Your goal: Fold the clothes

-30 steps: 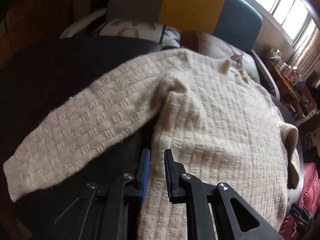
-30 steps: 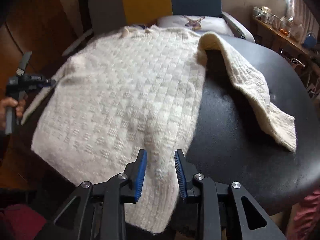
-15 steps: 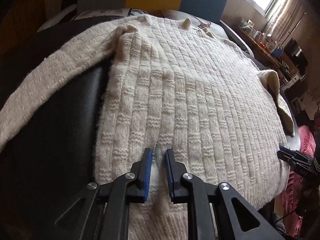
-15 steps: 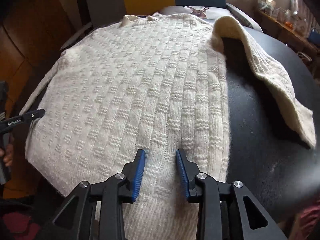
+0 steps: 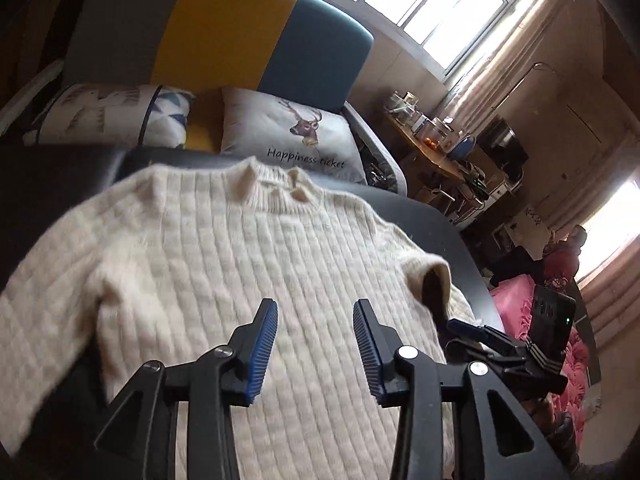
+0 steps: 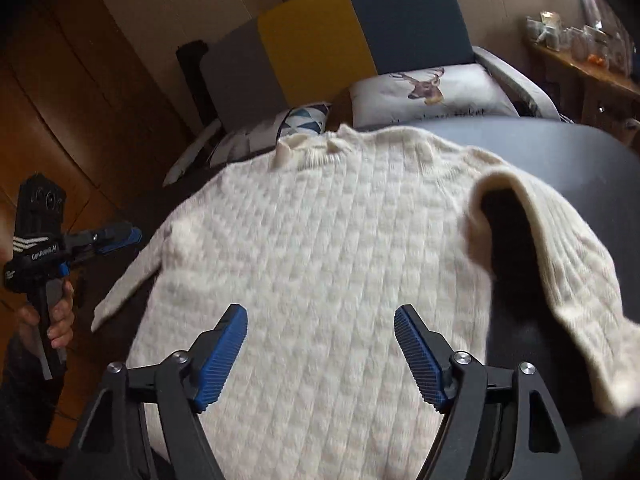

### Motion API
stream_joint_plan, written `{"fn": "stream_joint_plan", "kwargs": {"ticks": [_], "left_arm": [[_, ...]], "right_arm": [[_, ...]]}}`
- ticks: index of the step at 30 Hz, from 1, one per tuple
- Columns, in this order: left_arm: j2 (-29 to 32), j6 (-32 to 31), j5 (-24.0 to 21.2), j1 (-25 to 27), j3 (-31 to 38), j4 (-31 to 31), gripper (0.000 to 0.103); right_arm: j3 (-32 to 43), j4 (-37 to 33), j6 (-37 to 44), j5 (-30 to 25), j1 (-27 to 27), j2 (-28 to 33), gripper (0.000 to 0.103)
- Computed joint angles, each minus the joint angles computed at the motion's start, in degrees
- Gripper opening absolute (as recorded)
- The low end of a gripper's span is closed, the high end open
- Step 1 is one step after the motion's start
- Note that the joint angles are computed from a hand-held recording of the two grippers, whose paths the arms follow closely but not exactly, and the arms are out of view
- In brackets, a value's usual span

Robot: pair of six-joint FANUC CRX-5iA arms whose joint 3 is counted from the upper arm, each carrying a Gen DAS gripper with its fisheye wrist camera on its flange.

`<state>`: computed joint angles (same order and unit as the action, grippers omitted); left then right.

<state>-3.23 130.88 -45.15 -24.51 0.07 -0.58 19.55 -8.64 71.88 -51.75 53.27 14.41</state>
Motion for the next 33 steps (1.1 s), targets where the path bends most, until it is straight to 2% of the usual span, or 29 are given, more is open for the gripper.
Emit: {"fn": "stream_joint_plan", "kwargs": {"ticks": [4, 8, 11, 16, 24, 26, 28, 29, 32, 33], "left_arm": [[10.5, -21.6, 3.4, 7.9, 4.3, 18.6, 0.04], [20.6, -29.9, 1.5, 11.6, 10.5, 27.5, 0.04], [27.1, -32.5, -1.3, 13.5, 14.7, 31.9, 0.04], [32.9, -35.6, -2.9, 15.2, 17.3, 37.4, 0.04], [39.1, -43.0, -9.1, 15.4, 22.3, 44.3, 0.041], [40.0, -46.8, -10.1, 15.1, 22.9, 47.9, 0.032], [39.3, -51.1, -8.3, 14.2, 23.0, 48.6, 0.008], [38.7, -53.0, -6.6, 13.7, 22.8, 48.5, 0.004], [37.7, -54.7, -2.0, 12.7, 22.1, 48.3, 0.002], [38.3, -53.6, -2.2, 12.5, 23.1, 46.7, 0.002]], "right_arm": [[13.8, -0.2, 5.8, -2.7, -2.9, 11.7, 0.077], [27.6, -3.3, 9.0, -6.8, -6.0, 22.4, 0.077], [32.2, -8.5, 9.8, -6.9, -8.4, 26.5, 0.077], [30.6, -13.9, 12.2, -4.0, -9.8, 27.3, 0.078], [27.0, -20.9, 16.5, -0.3, -11.8, 25.9, 0.081], [27.1, -22.3, 17.1, -0.1, -12.1, 26.0, 0.083], [27.1, -23.7, 17.7, 0.0, -12.5, 26.0, 0.084], [27.1, -24.4, 18.0, 0.0, -12.7, 26.0, 0.084], [26.1, -24.7, 18.3, 1.0, -12.6, 25.6, 0.084], [25.7, -23.9, 18.1, 1.4, -12.3, 25.5, 0.084]]}}
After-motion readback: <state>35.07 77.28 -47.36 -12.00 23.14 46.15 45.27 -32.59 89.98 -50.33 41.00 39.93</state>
